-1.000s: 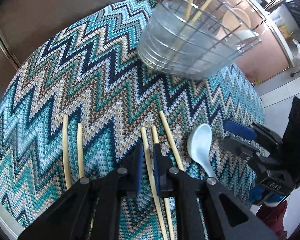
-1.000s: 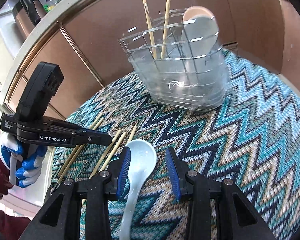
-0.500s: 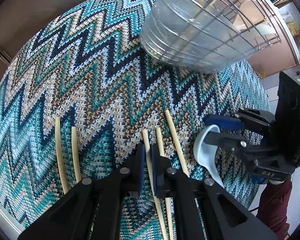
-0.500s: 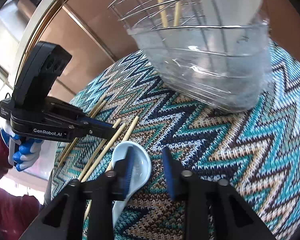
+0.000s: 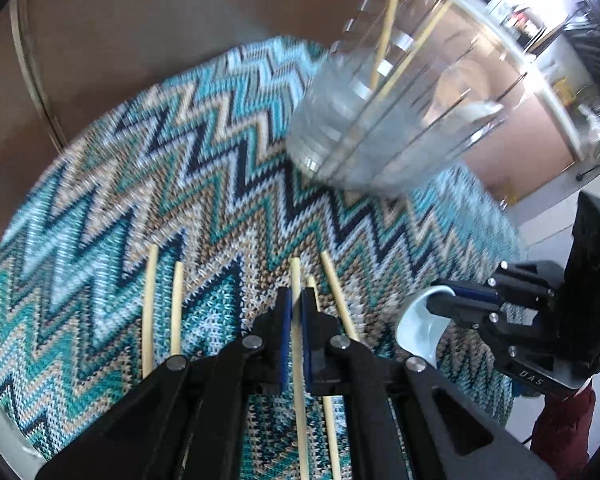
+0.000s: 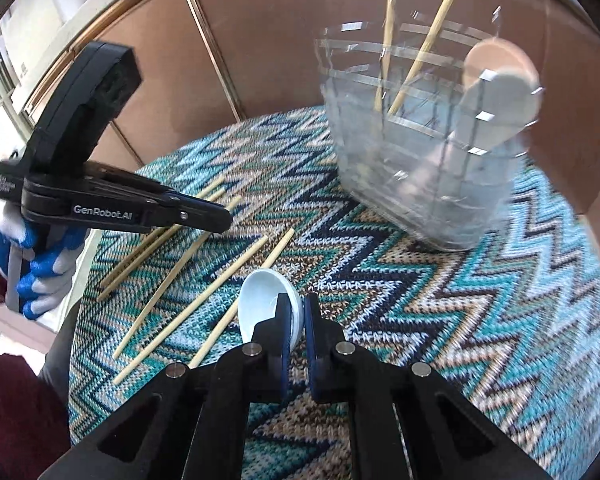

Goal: Organize utensils
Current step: 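Grasp another chopstick with left gripper while right gripper grasps the white spoon, then carry chopstick with left gripper while right gripper carries white spoon, both releasing into the holder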

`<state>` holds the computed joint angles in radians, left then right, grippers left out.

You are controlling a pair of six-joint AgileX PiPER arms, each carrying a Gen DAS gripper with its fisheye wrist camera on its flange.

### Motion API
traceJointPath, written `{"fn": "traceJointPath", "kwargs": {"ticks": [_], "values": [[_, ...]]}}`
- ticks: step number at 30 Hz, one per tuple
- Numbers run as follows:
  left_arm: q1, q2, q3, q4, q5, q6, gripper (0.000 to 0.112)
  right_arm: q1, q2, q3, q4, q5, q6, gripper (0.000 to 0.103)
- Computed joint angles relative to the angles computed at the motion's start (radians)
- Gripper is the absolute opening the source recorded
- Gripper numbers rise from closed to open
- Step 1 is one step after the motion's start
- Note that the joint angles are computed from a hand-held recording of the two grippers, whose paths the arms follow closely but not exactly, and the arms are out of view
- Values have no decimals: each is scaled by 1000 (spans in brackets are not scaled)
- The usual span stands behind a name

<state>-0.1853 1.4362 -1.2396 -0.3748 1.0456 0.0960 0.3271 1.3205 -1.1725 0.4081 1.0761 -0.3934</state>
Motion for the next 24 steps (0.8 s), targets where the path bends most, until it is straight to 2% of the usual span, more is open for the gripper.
{"fn": "traceJointPath", "kwargs": {"ticks": [4, 10, 16, 24], "values": [[8, -140, 98, -2, -102, -8, 4, 37, -88, 24, -87, -37, 129, 7], [12, -266, 145, -20, -157, -31, 4, 156, -213, 58, -252, -80, 407, 7], [89, -362, 159, -81, -111, 30, 4, 390, -259, 19, -523, -49, 757, 7], [208, -442, 137, -173, -27, 110, 4, 655, -290, -65, -846, 93, 1120, 7]]}}
